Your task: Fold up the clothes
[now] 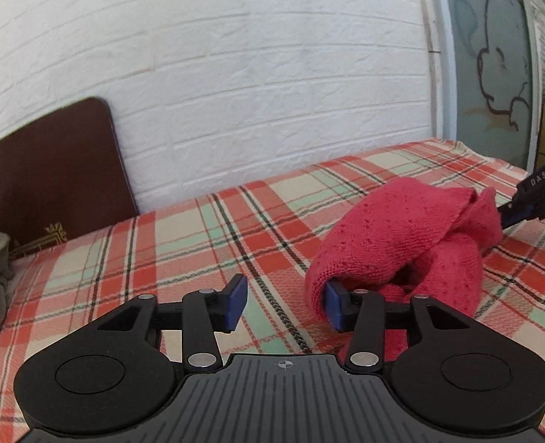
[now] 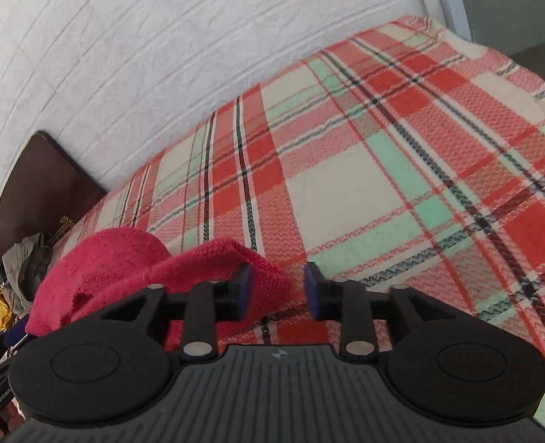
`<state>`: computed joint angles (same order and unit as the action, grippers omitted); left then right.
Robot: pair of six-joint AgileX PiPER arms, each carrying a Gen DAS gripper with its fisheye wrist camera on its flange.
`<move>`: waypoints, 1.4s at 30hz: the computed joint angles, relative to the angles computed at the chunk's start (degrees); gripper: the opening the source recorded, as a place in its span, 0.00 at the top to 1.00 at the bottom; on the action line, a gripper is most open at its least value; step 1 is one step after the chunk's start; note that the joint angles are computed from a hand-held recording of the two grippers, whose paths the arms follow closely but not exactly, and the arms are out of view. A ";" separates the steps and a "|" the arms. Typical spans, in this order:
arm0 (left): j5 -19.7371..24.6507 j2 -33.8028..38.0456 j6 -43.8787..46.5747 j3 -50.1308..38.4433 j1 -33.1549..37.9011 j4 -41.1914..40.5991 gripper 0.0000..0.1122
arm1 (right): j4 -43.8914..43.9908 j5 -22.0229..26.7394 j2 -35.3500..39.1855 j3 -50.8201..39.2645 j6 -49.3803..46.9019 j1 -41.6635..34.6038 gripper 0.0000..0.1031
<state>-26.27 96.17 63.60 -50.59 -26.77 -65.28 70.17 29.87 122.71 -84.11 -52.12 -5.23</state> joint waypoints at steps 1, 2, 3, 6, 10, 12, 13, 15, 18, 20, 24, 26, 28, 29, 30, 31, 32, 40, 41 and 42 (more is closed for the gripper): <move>-0.45 -1.09 1.31 0.46 -1.07 0.55 0.46 | 3.14 -1.96 -2.04 2.36 -3.87 0.11 0.54; -0.85 -2.15 2.76 0.84 -2.15 1.00 0.46 | 6.63 -3.80 -4.04 4.60 -8.09 0.22 0.54; -0.31 -2.35 3.31 0.40 -2.84 2.10 0.45 | 11.45 -3.60 -5.92 6.78 -13.57 0.03 0.54; 2.30 -1.25 5.64 -2.42 -4.32 5.21 0.41 | 21.74 0.26 -10.45 11.56 -27.16 -0.67 0.49; 5.41 5.08 18.37 -9.84 -5.37 0.46 0.41 | 18.42 7.22 -12.90 12.55 -36.51 0.53 0.40; 7.12 8.35 25.73 -13.74 -5.32 -3.69 0.41 | 14.86 6.55 -13.38 12.46 -39.59 2.14 0.40; 7.84 9.57 28.76 -15.21 -5.16 -6.10 0.41 | 12.97 5.95 -13.43 12.22 -40.61 2.96 0.39; 8.66 11.09 34.14 -17.09 -4.78 -10.68 0.42 | 7.98 4.94 -12.81 10.77 -38.49 4.17 0.39; 9.27 12.16 36.86 -18.44 -4.01 -13.23 0.41 | 1.68 6.37 -10.99 8.10 -34.23 5.01 0.43; 9.32 12.42 35.61 -18.55 -3.56 -12.65 0.41 | -0.88 6.77 -10.46 7.64 -33.76 5.83 0.45; 10.72 13.02 37.47 -19.75 -2.37 -15.48 0.41 | 0.83 4.46 -11.00 10.36 -38.94 8.31 0.45; 11.41 13.50 39.57 -20.74 -1.83 -18.10 0.42 | 1.73 1.50 -10.58 11.01 -41.23 10.26 0.47; 11.83 13.90 41.61 -21.65 -1.45 -20.76 0.43 | 4.14 -2.54 -9.85 11.38 -44.52 12.32 0.47; 11.87 14.05 42.59 -21.99 -1.35 -22.08 0.57 | 4.87 -4.23 -9.41 11.25 -45.42 13.23 0.50; 11.44 14.20 44.13 -22.32 -1.35 -23.95 0.69 | 4.23 -5.12 -9.19 10.96 -44.04 13.68 0.67; 10.95 14.24 46.35 -22.63 -1.31 -26.72 0.79 | 2.27 -5.90 -8.98 10.41 -41.20 14.14 0.87; 11.02 14.03 46.30 -22.49 -1.05 -27.66 0.93 | 2.29 -5.59 -9.54 10.63 -40.40 13.98 0.91; 8.81 13.24 22.65 -24.09 1.94 -19.66 0.98 | 15.28 1.14 -18.54 16.71 -52.23 10.94 0.95; 7.61 13.38 22.23 -24.52 2.09 -20.29 0.98 | 16.63 2.76 -19.38 17.00 -52.59 10.25 0.96; 6.63 13.42 21.67 -24.82 2.29 -20.71 0.98 | 18.15 3.92 -20.22 17.51 -53.36 9.45 0.96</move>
